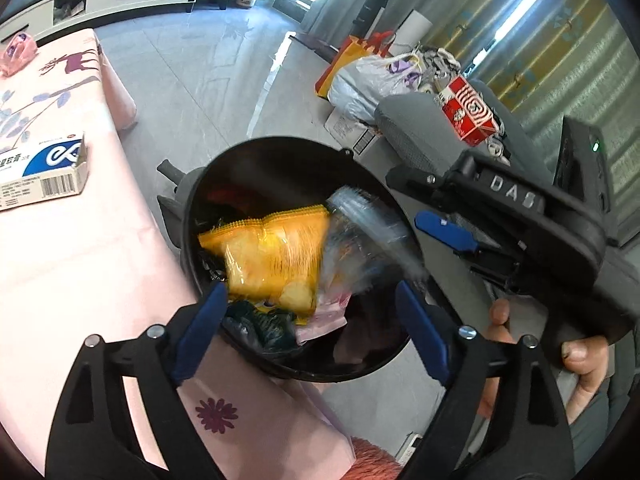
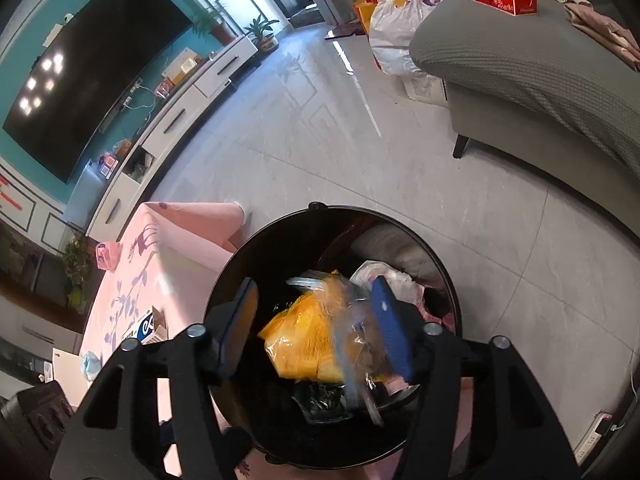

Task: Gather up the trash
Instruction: 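Return both open tools to the table toward the red cigarette box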

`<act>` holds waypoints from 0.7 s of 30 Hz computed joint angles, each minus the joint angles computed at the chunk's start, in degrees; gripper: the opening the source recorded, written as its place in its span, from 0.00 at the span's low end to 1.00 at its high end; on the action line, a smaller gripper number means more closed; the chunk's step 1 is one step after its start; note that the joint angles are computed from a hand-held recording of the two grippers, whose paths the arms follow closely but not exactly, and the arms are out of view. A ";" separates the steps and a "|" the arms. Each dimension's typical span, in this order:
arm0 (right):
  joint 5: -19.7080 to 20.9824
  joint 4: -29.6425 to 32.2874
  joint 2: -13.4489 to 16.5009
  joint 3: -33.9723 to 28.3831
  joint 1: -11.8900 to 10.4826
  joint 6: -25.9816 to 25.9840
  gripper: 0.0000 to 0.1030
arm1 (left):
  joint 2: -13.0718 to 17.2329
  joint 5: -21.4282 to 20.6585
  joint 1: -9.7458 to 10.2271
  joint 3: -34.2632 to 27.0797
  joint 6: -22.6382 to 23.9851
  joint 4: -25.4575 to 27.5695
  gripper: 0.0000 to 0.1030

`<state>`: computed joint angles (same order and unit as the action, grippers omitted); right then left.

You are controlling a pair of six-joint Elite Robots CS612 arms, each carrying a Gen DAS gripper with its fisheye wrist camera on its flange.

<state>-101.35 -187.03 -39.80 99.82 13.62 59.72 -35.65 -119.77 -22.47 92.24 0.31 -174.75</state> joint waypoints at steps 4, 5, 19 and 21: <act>-0.97 0.12 -0.14 -0.10 0.27 0.00 0.67 | -0.56 0.07 0.99 0.63 -1.39 -1.86 0.91; -1.16 0.16 -0.18 -0.14 0.35 -0.13 0.67 | -0.87 0.38 1.39 0.94 -2.02 -2.75 0.92; -6.78 4.37 0.17 -4.79 3.27 -5.04 0.80 | -4.79 7.72 9.22 4.94 -10.13 -11.57 0.97; -7.35 4.93 0.67 -6.21 3.89 -5.94 0.85 | -5.45 9.73 10.70 5.80 -12.11 -12.84 0.97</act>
<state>-108.70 -182.10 -39.14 93.61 17.50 53.77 -41.10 -110.04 -11.76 98.04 -11.80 -187.59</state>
